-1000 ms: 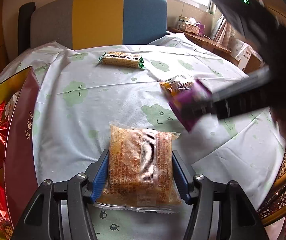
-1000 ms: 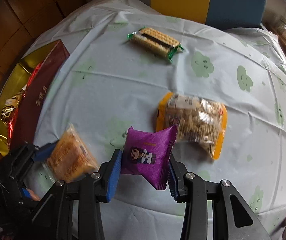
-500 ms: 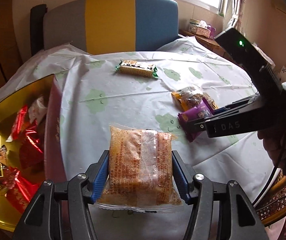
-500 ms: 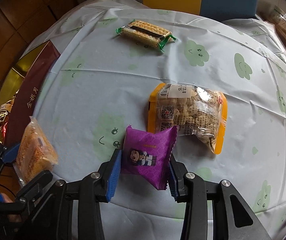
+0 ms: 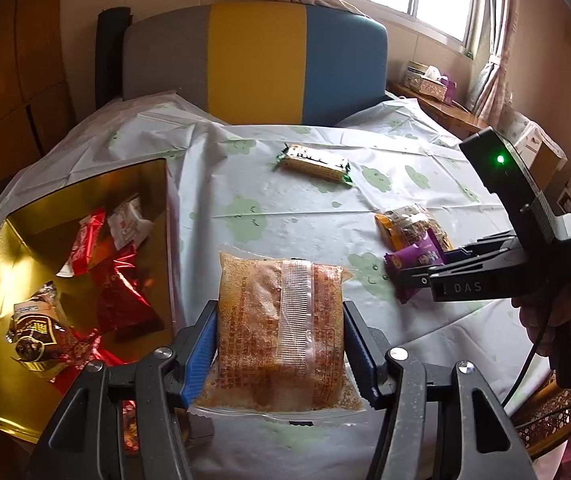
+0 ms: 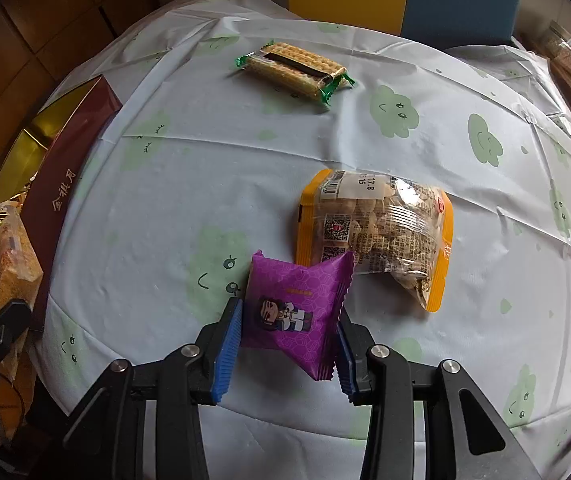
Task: Organize snacks
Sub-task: 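Carry the orange cake packet into the gold tin and open the left tool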
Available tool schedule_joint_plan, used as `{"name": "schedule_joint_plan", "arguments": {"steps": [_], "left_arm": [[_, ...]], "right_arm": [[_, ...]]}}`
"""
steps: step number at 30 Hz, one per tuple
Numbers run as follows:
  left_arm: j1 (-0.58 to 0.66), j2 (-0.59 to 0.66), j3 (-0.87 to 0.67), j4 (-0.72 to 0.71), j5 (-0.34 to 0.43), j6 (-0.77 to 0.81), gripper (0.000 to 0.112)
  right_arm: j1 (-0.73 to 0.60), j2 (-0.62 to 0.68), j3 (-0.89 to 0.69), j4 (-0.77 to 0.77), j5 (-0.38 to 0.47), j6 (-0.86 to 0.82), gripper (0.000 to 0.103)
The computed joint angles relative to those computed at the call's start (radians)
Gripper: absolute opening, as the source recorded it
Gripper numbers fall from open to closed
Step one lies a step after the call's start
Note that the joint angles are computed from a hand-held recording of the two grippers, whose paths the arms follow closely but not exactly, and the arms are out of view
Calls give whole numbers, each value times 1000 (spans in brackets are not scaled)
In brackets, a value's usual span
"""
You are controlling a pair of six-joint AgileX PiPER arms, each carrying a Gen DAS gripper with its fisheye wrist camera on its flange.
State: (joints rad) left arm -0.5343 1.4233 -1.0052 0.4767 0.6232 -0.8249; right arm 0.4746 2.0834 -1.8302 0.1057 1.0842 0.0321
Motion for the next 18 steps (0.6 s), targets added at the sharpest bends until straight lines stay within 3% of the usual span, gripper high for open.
{"name": "schedule_joint_plan", "arguments": {"steps": [18], "left_arm": [[49, -57, 29, 13, 35, -26, 60]], "right_arm": [[3, -1, 0, -7, -1, -2, 42]]}}
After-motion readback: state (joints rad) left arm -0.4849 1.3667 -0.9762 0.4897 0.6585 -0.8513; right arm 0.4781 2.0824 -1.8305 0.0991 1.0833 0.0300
